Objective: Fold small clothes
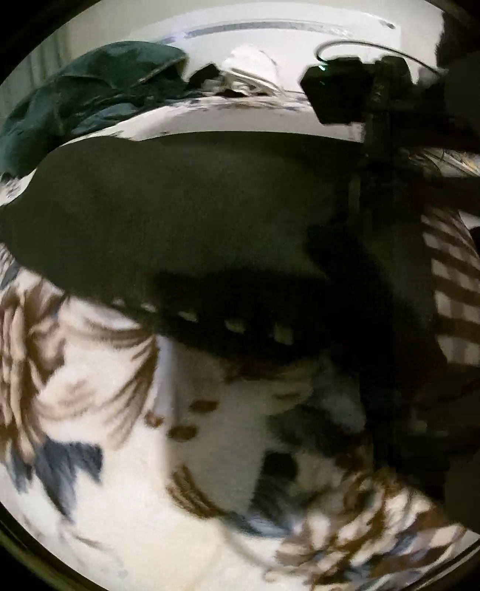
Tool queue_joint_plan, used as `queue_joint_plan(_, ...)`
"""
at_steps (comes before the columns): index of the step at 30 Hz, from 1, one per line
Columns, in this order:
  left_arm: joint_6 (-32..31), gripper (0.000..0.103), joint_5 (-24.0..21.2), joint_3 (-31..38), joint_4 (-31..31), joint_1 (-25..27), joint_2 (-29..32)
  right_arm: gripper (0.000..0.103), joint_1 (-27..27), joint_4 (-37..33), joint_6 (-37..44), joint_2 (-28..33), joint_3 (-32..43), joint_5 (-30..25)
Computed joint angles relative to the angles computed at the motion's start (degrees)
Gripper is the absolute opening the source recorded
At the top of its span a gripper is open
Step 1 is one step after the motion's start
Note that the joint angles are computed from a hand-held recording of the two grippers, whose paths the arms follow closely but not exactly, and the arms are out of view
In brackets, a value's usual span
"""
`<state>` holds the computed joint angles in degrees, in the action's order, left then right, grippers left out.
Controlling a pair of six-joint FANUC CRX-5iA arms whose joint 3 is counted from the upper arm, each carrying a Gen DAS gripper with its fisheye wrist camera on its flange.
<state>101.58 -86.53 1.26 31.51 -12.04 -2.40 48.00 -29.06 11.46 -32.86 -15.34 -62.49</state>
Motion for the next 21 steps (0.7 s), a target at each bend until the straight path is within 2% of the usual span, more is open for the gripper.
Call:
queue_joint_plan(4,-1.3,0.011,0.1,0.2,2.6,0.9,-1.3,0.012,6.9,9.4,-11.2,-3.6,-2.0,2.7)
queue_joint_plan(7,-0.6,0.011,1.5,0.1,7.7,2.9,-2.4,0.011,10.1,15.8,-17.6,-6.5,-1.9,1.9)
queue_joint_plan(11,0.0,0.011,4.1,1.9,14.3,4.5,-1.8,0.011,9.1,19.3,-17.2,-6.7,3.1,-2.3)
queue_joint_plan(13,-0.6,0.011,4.5,4.9,16.0,5.1,0.0,0.011,6.4,19.2,-14.0,-5.1,7.3,-5.0)
queue_joint_plan(15,-1.0,0.011,6.1,9.4,16.9,4.5,3.1,0.011,1.3,16.8,-8.2,-2.4,12.7,-8.0)
queue_joint_plan(18,-1.1,0.010,8.3,17.4,17.4,3.5,9.1,0.011,-7.8,12.8,2.3,3.8,21.2,-11.6)
queue_joint_plan(21,0.4,0.010,9.7,28.3,16.2,2.2,17.6,0.011,-17.9,7.7,12.9,10.7,28.7,-13.9)
